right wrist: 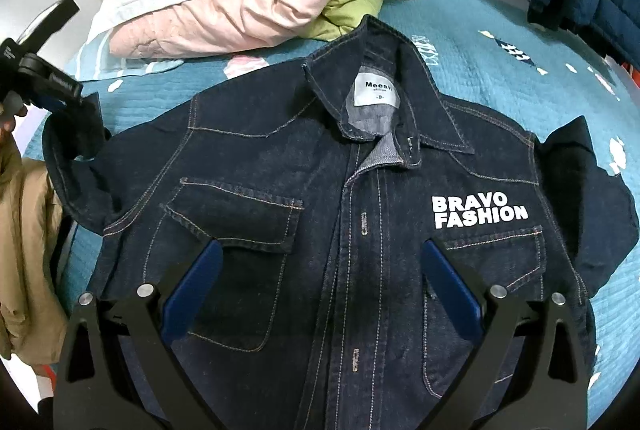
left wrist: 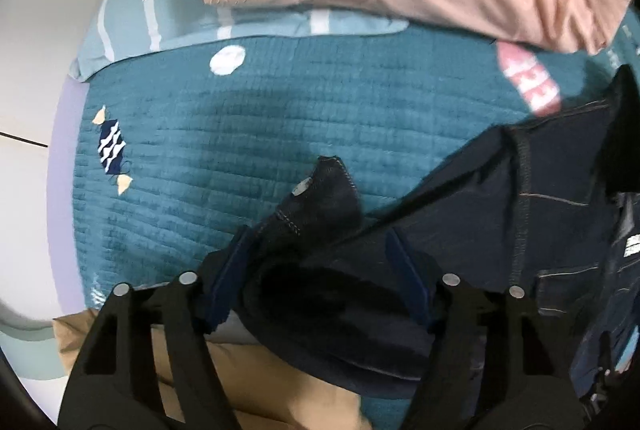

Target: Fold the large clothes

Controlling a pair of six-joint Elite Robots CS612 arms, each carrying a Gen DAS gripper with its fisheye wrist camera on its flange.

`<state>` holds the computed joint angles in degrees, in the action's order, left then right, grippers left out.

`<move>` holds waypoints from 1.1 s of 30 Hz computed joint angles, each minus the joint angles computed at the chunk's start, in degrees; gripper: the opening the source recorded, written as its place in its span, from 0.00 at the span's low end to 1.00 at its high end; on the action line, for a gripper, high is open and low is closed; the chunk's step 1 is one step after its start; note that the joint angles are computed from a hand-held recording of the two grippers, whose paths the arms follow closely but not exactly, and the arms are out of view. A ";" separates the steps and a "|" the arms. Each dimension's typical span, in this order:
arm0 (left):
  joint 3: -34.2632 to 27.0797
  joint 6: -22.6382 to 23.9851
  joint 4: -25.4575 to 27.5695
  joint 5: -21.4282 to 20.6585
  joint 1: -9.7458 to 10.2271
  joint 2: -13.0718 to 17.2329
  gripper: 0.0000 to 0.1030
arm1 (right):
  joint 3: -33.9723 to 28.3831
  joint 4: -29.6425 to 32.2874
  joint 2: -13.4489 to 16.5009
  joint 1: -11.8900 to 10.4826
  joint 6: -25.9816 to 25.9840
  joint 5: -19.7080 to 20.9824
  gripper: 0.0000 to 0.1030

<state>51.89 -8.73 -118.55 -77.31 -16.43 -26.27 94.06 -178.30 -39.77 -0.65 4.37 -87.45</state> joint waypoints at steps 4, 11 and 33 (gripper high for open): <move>-1.18 0.34 2.10 2.14 -0.16 0.72 0.34 | 0.09 -0.03 -0.10 0.05 -0.19 0.26 0.93; -0.45 2.39 3.14 2.51 0.13 0.25 0.44 | 0.37 0.12 -0.44 0.11 -0.42 1.19 0.93; 17.30 2.02 -31.52 -12.64 2.35 -9.50 0.17 | -3.74 2.78 2.09 0.10 2.24 10.62 0.93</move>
